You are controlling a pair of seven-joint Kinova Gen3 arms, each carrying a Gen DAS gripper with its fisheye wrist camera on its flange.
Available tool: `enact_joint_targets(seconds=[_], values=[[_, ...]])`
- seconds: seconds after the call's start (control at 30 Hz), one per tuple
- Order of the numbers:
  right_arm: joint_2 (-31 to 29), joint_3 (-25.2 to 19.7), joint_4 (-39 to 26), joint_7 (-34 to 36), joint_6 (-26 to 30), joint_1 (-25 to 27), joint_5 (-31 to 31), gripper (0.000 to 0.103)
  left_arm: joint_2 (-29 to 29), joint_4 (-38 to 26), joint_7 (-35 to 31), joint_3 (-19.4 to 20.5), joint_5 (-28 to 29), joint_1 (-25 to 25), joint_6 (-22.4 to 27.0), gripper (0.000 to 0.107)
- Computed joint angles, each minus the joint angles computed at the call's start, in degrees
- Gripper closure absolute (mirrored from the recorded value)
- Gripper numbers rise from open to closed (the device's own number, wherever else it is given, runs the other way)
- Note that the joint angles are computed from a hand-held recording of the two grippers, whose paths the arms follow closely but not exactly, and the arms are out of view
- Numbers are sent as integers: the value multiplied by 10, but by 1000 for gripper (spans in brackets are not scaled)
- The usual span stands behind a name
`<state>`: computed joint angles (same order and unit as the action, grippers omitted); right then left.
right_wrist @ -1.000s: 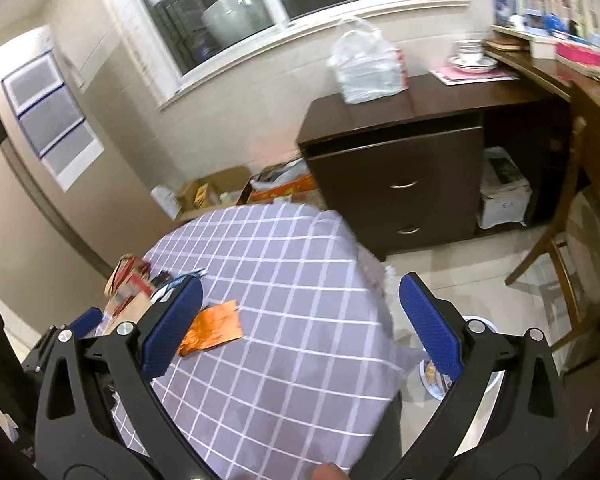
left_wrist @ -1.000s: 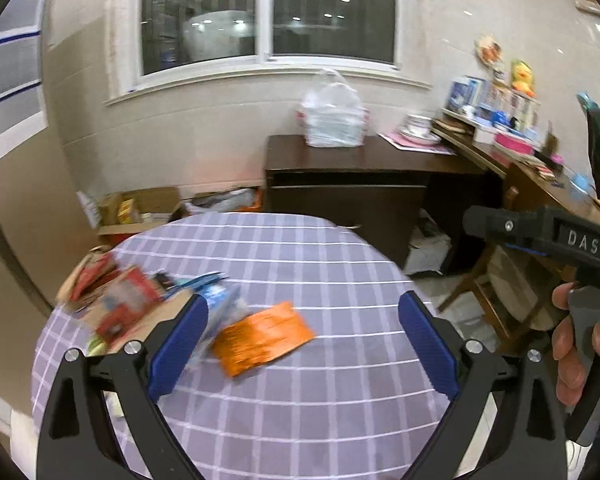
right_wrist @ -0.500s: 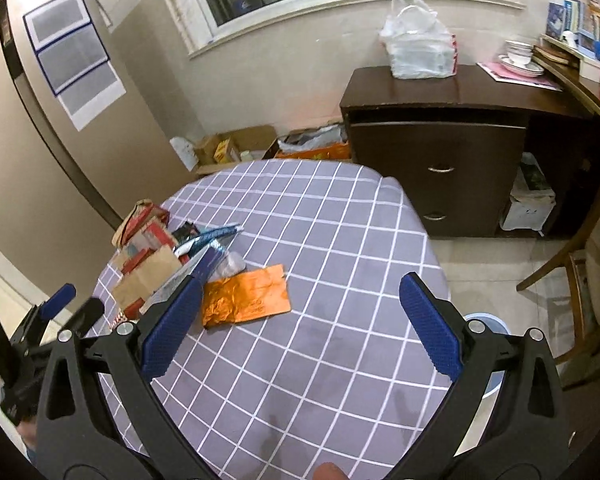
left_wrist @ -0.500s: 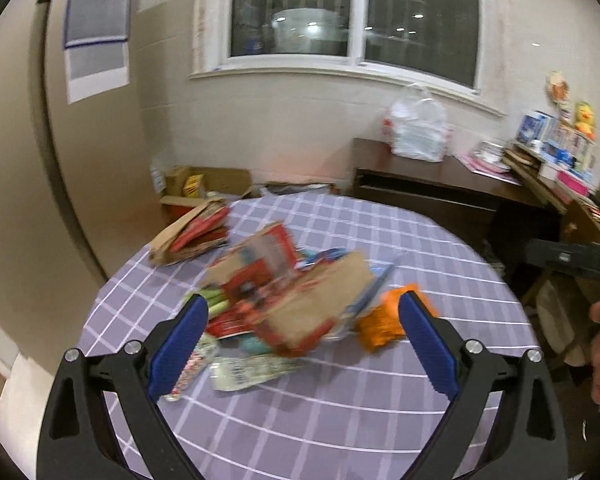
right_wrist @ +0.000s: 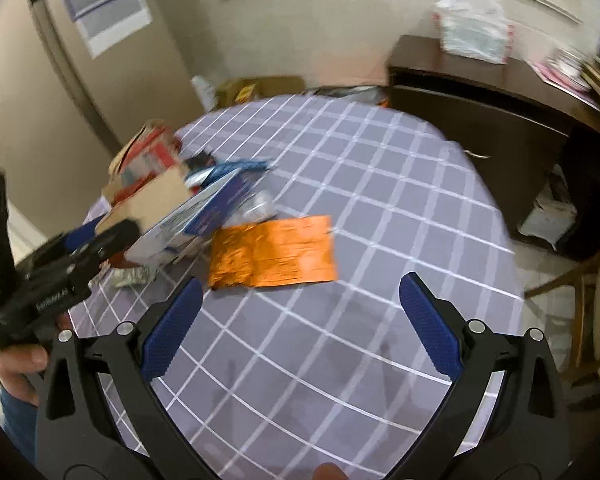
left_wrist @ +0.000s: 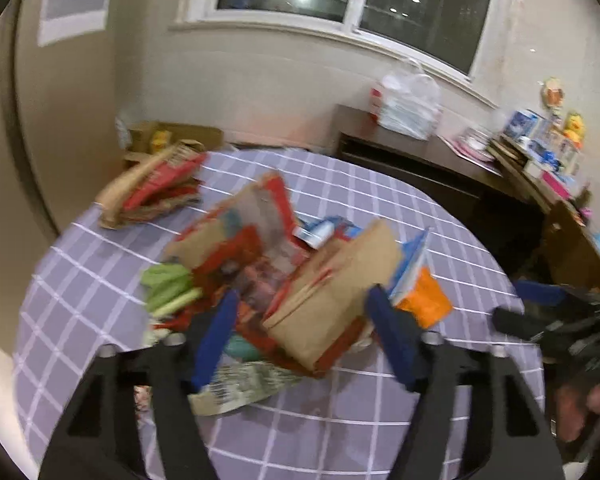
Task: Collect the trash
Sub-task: 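Grasp the orange foil wrapper with the right gripper while the left grasps the red newspaper, then carry the wrapper with the right gripper while the left carries the newspaper, dropping both into the wastebasket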
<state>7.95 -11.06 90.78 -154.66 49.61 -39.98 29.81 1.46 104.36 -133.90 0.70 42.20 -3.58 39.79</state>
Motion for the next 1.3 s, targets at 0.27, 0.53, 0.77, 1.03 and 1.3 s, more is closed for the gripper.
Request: enact_joint_targets(seconds=[0.27,0.53,0.77,1.03,1.3], values=[[107,19,-94,114,25,-36,8,35,22,-17,-64,3,51,-17,63,98],[111,49,-91,127,33,-69,10,68,12,-4,-59,7,46,-9,40,101],[29,40,5,76,-44,-25,-19,68,-25,11,-51,-6,54,-2,28,101],[-49,9,75,35,-106,37,-27,68,-71,15,-41,-25,67,21,18,101],[-101,-27,102,-16,-115,78,16,68,-103,4,-15,-19,53,74,1,101]])
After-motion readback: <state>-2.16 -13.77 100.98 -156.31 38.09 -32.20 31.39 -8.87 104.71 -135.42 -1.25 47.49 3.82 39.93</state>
